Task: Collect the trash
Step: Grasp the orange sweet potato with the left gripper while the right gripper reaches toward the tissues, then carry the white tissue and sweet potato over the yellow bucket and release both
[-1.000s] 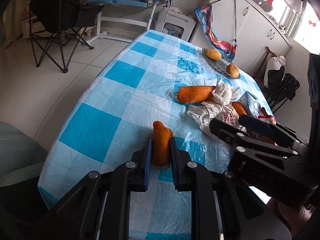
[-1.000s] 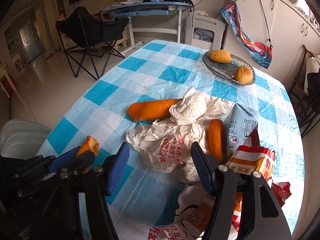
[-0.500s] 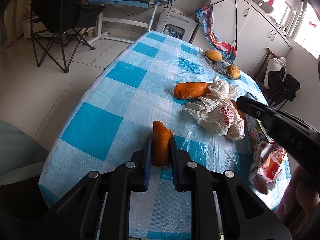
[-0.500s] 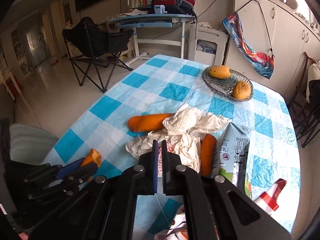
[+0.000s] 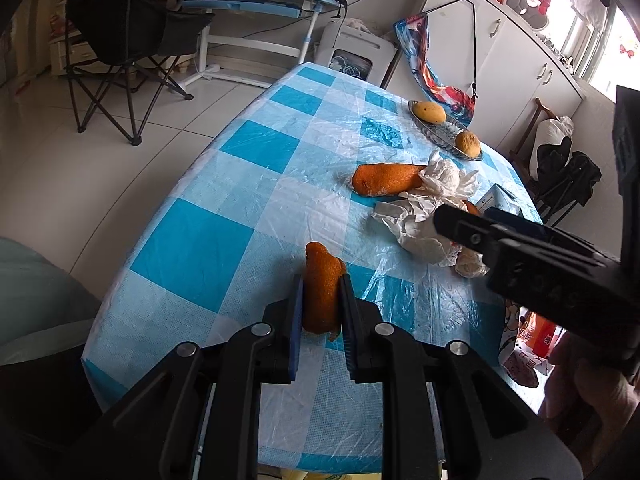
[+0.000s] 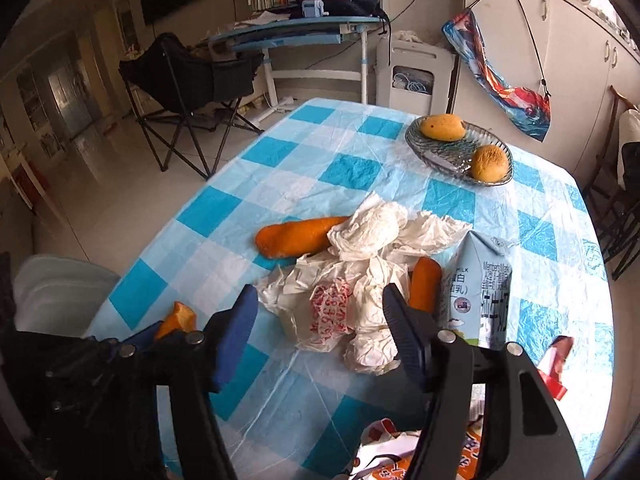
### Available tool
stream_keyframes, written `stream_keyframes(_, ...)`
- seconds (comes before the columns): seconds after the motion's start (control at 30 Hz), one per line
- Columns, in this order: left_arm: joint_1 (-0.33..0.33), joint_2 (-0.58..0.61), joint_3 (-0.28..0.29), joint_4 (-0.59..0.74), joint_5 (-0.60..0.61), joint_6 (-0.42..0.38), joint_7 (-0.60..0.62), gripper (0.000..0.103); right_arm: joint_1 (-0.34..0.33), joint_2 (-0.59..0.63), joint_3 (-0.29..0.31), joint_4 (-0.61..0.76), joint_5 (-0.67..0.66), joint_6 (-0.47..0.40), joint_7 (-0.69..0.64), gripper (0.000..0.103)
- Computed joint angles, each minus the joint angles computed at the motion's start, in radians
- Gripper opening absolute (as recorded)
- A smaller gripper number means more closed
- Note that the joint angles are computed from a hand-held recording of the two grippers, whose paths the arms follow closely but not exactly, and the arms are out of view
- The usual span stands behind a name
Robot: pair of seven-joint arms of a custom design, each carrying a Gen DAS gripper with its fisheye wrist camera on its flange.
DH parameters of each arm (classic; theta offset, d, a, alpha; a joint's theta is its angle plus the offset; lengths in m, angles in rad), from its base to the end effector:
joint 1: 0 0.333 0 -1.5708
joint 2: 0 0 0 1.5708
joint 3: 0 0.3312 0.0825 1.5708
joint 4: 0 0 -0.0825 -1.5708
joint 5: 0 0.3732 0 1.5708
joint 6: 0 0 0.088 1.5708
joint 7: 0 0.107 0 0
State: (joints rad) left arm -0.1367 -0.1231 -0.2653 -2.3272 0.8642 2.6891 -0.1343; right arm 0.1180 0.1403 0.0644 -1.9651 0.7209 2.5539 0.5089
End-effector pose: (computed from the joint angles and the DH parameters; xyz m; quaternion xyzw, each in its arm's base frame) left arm 0.4608 -0.2258 0.4516 -0.8267 0.4391 -0.2778 0.2160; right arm 0.6068 0.1010 0.4691 -0.8593 0.3887 -0.1069 0.3148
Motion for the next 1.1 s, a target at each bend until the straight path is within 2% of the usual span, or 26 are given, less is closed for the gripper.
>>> stream_keyframes(0.07,0.001,0.000,0.001,-0.001,0.000,0.003,-0.001,0.017,0.010,0.009,0.001,-0.012,-0.029,0.044,0.008,0.057)
stream_keyframes(0.1,0.001,0.001,0.001,0.000,0.000,0.004,-0.001,0.017,0.013,0.008,0.004,-0.023,-0.034,0.079,0.001,0.045)
stream_keyframes(0.13,0.001,0.002,0.001,0.001,0.000,0.005,0.000,0.017,0.013,0.010,0.006,-0.026,-0.037,0.095,-0.003,0.037)
stream_keyframes(0.17,0.001,0.004,0.001,0.002,0.001,0.006,-0.001,0.017,0.005,0.011,0.008,-0.020,-0.023,0.080,-0.013,0.024)
stream_keyframes(0.2,0.000,0.006,0.002,0.004,0.000,0.009,0.000,0.017,-0.004,0.010,0.009,-0.013,-0.007,0.060,-0.021,0.016)
stream_keyframes(0.27,0.000,0.007,0.003,0.004,0.003,0.014,-0.004,0.017,-0.019,0.003,0.008,0.001,0.032,0.022,-0.043,0.007)
stream_keyframes(0.33,0.001,0.007,0.002,0.005,0.010,0.017,-0.011,0.017,-0.039,-0.004,0.002,0.029,0.098,-0.064,-0.049,0.005)
stream_keyframes(0.4,0.001,0.006,0.001,0.006,0.018,0.018,-0.019,0.017,-0.066,-0.001,-0.013,0.072,0.179,-0.189,-0.037,0.005)
stream_keyframes(0.57,0.001,0.004,0.000,0.005,0.031,0.022,-0.034,0.017,-0.126,0.034,-0.046,0.161,0.332,-0.452,0.073,0.005)
stream_keyframes(0.77,0.004,-0.008,-0.006,0.000,0.067,0.026,-0.064,0.016,-0.159,0.016,-0.062,0.151,0.397,-0.551,0.097,0.005)
stream_keyframes(1.1,-0.003,-0.017,-0.017,0.006,0.098,0.010,-0.064,0.016,-0.200,-0.077,-0.127,0.024,0.411,-0.679,0.045,0.005)
